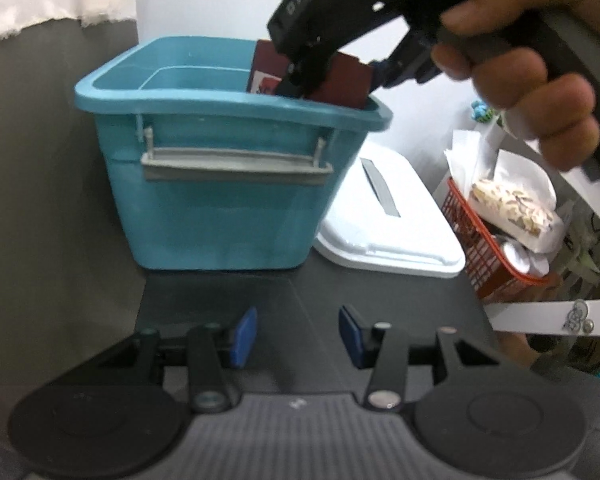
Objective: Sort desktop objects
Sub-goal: 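Lower the red box into the teal bin and open the right gripper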
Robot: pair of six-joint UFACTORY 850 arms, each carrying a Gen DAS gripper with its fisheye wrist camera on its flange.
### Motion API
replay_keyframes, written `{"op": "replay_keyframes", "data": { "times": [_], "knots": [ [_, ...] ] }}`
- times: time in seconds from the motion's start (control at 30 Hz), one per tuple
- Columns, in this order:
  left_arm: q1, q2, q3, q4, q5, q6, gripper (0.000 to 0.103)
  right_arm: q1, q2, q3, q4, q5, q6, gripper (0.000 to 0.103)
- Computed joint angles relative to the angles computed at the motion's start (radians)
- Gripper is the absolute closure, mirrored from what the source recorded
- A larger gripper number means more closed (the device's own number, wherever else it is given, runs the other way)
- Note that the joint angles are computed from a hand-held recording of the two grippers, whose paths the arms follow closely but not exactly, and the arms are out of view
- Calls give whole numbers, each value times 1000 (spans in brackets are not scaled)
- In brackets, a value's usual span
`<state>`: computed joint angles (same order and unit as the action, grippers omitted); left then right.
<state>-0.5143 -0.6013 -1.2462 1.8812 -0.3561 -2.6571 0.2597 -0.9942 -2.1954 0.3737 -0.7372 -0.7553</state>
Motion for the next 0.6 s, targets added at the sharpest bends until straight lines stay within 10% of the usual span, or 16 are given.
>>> {"op": "replay_keyframes", "data": {
  "times": [0.6],
  "knots": [
    [-20,-37,-33,-144,-53,117,54,-123,195,230,451,38,-274,42]
  ]
}}
